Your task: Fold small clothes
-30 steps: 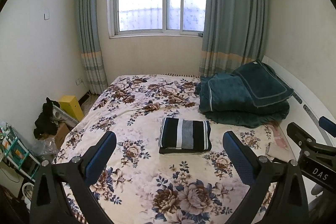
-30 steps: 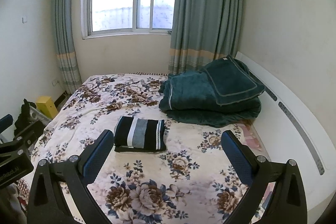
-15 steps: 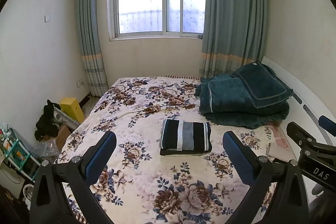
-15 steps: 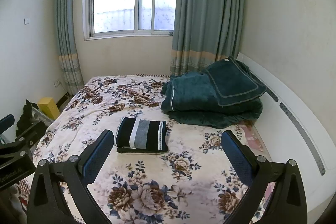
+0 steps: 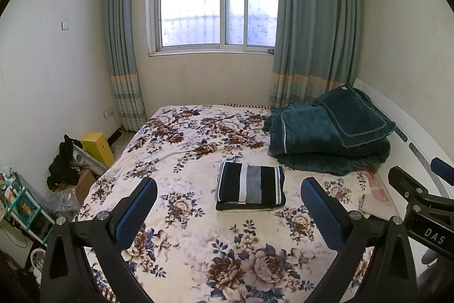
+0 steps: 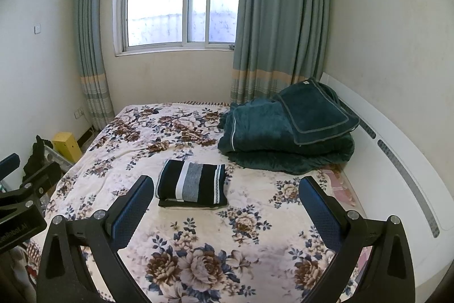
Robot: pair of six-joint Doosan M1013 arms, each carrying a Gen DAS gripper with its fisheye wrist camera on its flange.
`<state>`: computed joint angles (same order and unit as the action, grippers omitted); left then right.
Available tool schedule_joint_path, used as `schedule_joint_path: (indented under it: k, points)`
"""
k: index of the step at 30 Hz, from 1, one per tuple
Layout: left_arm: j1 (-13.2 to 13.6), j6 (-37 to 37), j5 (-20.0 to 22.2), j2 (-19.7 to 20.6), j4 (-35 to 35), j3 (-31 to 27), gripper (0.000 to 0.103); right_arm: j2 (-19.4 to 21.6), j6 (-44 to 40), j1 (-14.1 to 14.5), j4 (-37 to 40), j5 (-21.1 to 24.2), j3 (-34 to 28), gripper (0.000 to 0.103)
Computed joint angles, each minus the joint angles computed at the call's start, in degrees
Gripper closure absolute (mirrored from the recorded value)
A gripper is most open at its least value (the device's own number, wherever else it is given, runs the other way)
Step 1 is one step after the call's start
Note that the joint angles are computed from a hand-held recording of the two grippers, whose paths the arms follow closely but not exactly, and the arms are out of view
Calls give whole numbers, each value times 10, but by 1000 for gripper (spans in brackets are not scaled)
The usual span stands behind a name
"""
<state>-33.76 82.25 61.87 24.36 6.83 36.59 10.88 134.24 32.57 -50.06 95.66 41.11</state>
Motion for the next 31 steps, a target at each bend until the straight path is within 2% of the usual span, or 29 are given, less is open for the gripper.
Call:
schedule_joint_path:
  k: [31]
  points:
    - [-2,-18,-7,-6,20,3,0,1,2,3,-5,0,-4,0]
